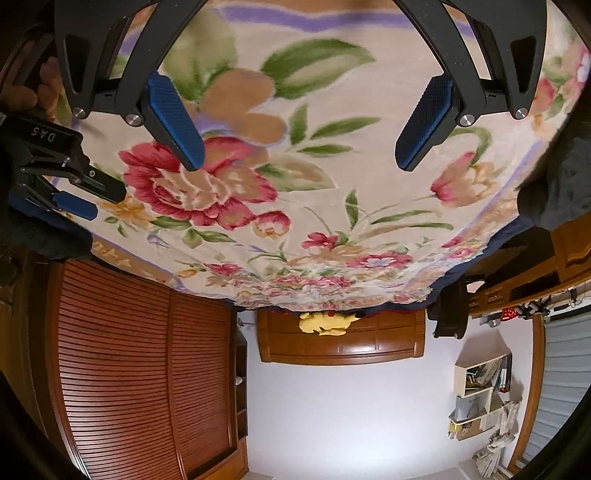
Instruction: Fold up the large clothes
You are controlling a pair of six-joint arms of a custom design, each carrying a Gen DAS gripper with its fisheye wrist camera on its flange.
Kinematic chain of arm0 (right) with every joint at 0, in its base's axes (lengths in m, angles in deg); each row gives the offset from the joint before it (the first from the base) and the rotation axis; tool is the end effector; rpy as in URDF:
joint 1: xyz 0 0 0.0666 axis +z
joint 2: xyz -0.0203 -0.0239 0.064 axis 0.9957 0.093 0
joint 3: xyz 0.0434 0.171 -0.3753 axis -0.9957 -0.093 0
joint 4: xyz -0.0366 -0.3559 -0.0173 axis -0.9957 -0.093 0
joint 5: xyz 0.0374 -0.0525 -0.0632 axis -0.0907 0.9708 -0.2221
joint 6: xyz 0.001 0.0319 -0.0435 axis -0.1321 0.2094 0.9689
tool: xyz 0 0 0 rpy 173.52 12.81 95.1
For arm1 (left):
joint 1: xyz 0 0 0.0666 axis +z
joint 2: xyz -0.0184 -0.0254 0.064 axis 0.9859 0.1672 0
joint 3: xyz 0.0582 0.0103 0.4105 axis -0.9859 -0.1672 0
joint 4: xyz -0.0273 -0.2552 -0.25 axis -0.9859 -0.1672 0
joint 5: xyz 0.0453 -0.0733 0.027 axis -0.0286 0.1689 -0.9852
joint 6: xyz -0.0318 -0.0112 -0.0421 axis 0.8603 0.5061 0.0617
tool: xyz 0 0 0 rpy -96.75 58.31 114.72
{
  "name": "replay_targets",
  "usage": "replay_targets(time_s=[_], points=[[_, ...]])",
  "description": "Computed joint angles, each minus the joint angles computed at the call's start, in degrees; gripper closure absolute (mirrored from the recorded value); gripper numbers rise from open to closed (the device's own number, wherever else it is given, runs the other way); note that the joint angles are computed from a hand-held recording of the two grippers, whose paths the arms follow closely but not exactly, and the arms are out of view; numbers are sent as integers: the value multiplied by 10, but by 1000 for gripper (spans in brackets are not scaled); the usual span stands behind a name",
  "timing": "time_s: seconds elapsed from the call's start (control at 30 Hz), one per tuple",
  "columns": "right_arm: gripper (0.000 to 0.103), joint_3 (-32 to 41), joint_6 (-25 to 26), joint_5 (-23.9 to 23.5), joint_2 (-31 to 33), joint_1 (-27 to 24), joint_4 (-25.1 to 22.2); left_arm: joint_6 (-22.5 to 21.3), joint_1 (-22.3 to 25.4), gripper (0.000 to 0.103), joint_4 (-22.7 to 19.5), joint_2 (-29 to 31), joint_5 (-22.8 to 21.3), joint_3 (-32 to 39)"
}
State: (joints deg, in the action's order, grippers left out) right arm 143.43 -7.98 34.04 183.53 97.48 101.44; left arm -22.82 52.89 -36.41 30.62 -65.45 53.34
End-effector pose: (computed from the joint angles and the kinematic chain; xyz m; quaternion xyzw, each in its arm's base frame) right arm 0.5593 0.1098 0.2267 0.1127 0.7798 -0.0803 0.6105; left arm 0.5803 -0.3048 0.3049 0.2182 0.8073 -0.1519 0.5268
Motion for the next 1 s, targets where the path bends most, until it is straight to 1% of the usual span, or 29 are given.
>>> replay_targets(time_s=[0.1, 0.27, 1.0], points=[[23, 13, 4, -11, 10, -7, 2, 3, 3, 0, -2, 2, 1, 2], [23, 11, 14, -14, 13, -9, 17, 5, 6, 0, -1, 1, 1, -1], [22, 14, 20, -22, 19, -16, 21, 6, 7, 0, 0, 1, 3, -3]])
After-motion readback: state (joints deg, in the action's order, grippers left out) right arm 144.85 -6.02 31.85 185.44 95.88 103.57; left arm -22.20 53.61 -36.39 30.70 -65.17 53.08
